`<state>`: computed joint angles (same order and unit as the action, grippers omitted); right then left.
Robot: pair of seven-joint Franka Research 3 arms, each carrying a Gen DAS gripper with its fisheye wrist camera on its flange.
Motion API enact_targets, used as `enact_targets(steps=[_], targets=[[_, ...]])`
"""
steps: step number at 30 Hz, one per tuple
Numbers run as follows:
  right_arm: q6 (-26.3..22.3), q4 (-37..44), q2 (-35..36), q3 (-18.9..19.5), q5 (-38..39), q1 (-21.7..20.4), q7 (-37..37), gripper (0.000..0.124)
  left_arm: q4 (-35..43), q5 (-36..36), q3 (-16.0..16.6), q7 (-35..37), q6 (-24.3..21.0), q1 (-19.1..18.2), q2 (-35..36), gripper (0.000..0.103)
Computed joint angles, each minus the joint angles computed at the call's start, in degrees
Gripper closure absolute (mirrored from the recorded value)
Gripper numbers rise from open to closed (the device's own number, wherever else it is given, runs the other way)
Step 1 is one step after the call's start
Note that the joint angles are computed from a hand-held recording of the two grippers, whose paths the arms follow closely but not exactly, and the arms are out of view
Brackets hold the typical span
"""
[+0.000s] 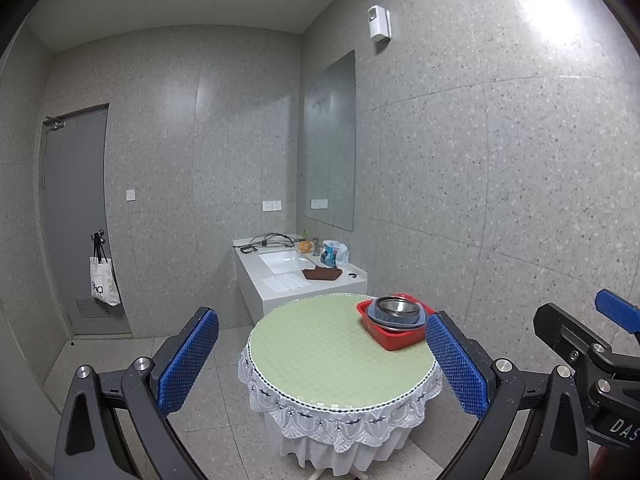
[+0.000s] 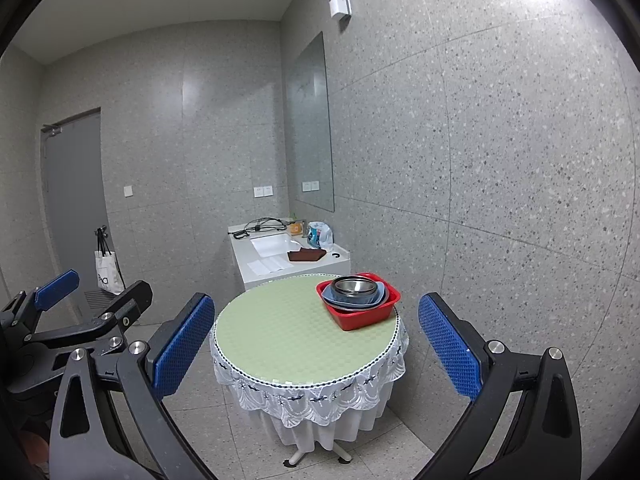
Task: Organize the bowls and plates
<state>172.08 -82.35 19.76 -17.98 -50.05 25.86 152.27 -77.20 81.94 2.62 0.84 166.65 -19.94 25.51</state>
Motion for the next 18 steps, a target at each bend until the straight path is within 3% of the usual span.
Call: enact_targets(steps=[18], targets=[[-0.3,-0.1,-0.1,0.2,-1.1,-0.1,1.0,0.021,-0.1,5.5,-0.9,-5.3,-2.3,-0.7,0.2,0.001]])
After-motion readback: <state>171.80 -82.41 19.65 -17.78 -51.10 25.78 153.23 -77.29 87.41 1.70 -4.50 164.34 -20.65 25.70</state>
